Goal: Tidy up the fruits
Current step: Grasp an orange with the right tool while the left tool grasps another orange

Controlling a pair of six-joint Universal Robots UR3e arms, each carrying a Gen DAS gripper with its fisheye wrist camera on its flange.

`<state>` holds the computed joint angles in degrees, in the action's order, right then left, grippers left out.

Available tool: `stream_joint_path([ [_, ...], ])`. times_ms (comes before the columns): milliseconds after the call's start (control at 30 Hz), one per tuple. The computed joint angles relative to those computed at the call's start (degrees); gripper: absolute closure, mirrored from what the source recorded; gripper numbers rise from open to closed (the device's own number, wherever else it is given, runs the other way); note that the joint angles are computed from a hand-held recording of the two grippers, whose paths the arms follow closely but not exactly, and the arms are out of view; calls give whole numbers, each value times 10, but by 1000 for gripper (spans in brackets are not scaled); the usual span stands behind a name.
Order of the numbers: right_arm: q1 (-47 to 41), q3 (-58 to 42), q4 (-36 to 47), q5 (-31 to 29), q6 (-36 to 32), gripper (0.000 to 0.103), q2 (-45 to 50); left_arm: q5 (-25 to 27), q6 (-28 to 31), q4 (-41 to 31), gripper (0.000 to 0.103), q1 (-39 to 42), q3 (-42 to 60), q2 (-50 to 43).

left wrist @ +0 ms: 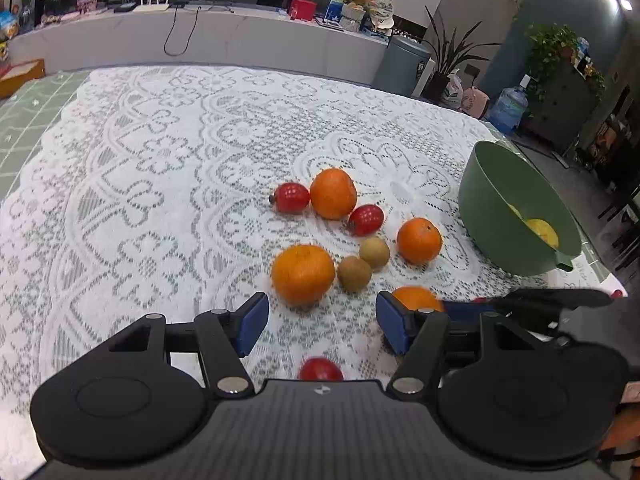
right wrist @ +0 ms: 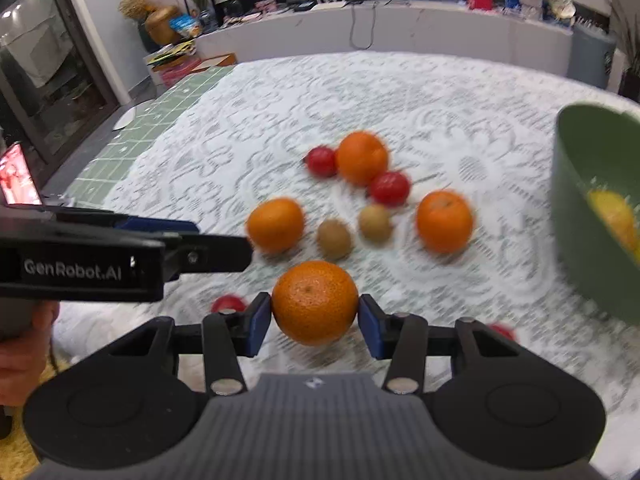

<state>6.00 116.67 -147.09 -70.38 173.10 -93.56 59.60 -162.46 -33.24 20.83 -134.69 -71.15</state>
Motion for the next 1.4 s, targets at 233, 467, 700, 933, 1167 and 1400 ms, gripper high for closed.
stream_joint_path([
  [233, -14, -27, -10, -34, 15, 58, 29, 24, -11, 69, 30, -32, 8, -49],
  [467, -13, -34, -1, -33, 13, 58, 42, 34, -18, 98, 28, -44, 16, -85],
  [700, -17, -35, 13, -25, 15, 58, 47, 51, -38, 124, 28, -62, 42, -136],
  [933, -18, -36, 9, -20, 14, 57, 53, 45, -37, 113, 37, -57, 49, -152],
  [1167, -17, -36, 4, -21, 13, 57, 56, 37, -53, 102, 51, -47, 62, -174],
  [1400, -20, -32, 0, -17, 12, 57, 55, 36, -50, 114, 52, -48, 53, -171],
])
